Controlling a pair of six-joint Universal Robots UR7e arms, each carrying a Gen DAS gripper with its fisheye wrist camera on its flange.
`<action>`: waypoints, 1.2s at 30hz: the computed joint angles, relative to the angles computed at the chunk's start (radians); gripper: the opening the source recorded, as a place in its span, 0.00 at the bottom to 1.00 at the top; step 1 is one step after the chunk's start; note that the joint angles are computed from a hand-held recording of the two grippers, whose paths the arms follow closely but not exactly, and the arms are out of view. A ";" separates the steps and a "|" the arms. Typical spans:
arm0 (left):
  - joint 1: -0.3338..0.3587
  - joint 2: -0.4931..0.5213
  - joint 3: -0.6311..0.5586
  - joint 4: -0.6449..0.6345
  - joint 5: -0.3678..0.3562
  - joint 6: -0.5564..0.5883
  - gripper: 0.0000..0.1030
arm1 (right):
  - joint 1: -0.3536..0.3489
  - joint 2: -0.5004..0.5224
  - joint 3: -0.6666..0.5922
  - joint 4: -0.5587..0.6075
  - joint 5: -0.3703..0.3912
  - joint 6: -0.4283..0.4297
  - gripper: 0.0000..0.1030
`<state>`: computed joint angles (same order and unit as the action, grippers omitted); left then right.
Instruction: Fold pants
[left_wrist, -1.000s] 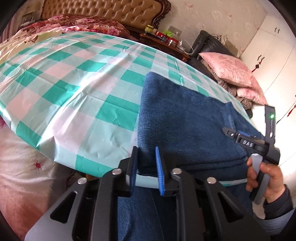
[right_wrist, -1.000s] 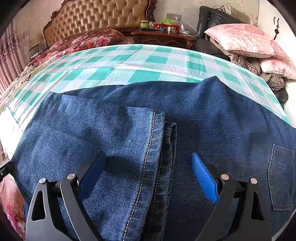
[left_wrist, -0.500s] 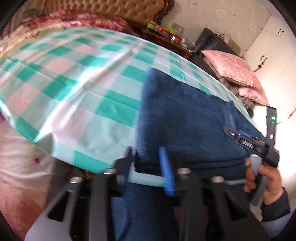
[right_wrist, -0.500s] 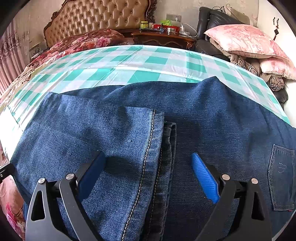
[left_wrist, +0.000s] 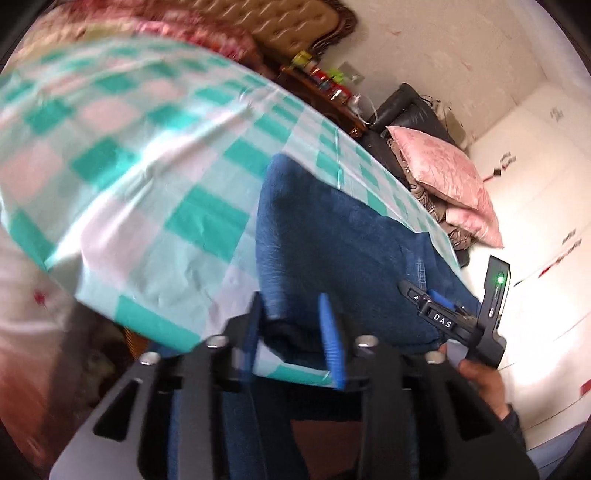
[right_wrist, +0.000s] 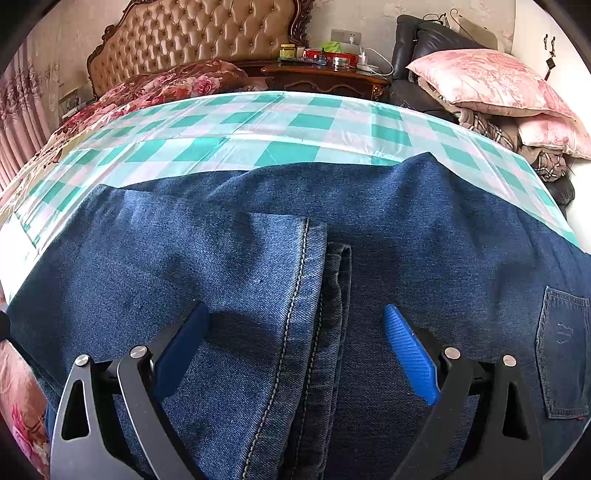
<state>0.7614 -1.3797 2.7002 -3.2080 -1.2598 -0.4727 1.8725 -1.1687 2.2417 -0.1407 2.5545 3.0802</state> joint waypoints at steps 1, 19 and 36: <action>0.004 0.005 -0.001 0.004 -0.001 -0.009 0.33 | 0.000 0.000 0.000 -0.001 0.000 0.000 0.89; -0.304 -0.007 0.005 0.179 0.331 -0.053 0.13 | 0.184 0.241 -0.549 0.752 -0.196 0.202 0.89; -0.556 0.105 -0.066 0.230 0.517 0.022 0.11 | 0.076 0.393 -0.793 1.031 -0.455 0.217 0.17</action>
<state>0.2054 -1.2743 2.6338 -2.9780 -0.7429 -0.4510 1.9490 -0.7754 1.4490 0.8898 2.0999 3.2975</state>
